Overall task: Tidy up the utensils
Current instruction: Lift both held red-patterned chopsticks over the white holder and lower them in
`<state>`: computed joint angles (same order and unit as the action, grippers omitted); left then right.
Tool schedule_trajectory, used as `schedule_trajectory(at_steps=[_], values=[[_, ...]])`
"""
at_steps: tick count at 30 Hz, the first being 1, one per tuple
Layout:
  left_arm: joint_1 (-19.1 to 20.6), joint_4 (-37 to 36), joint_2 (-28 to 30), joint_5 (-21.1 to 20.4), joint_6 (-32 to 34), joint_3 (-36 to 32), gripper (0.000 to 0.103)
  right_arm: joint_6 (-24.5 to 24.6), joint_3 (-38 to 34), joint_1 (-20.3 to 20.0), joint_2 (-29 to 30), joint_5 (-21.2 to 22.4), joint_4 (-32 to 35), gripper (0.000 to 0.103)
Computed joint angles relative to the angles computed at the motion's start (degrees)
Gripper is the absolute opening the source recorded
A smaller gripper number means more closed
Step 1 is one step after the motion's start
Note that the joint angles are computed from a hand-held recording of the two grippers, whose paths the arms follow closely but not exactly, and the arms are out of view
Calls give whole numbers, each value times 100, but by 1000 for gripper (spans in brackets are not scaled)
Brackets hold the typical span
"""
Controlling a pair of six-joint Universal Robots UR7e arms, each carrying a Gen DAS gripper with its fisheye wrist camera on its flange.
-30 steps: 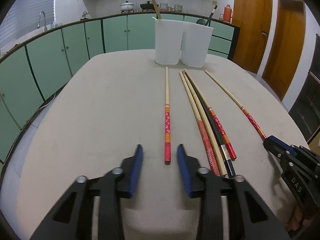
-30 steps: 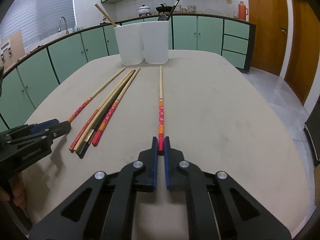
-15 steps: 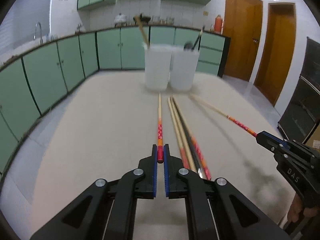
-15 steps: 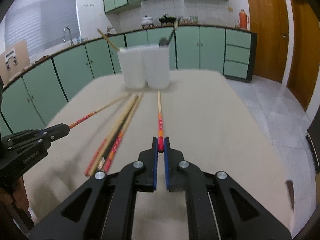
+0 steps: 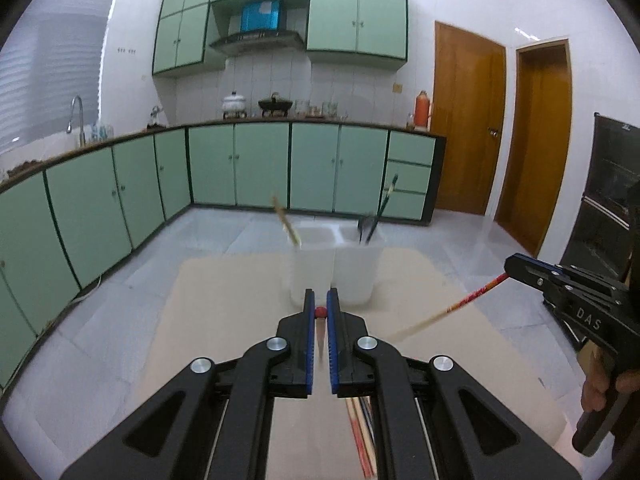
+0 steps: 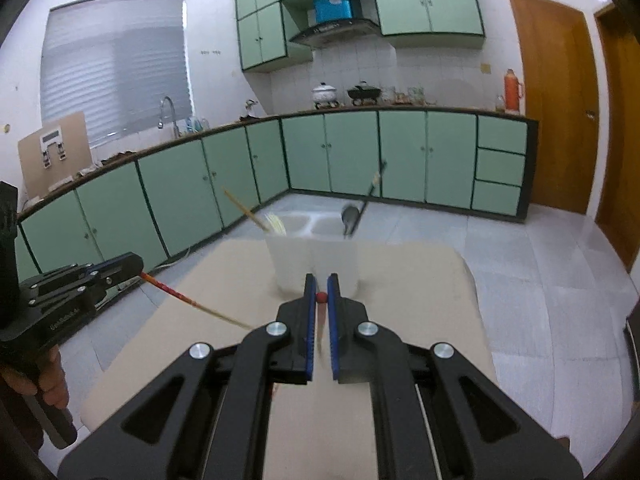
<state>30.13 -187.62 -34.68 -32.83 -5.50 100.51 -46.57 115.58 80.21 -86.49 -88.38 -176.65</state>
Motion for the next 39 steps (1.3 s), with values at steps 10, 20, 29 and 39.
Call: schedule_trajectory(at_steps=[10,20,29,39], values=[[62,-291,73,-223,909,-586,6,174,-1173,449,365,-234,1217,5],[162,-1075,377,-610,2295,-1716,6,326,-2518,946,1068,-84,1222,5],[595,-1011,1290,-914,3195,-3575,6,253,-3775,1105,2175,-195,886,5],[1094,35,1776,-980,2595,-4236,6,420,-4478,907,3003,-625,1255,5]])
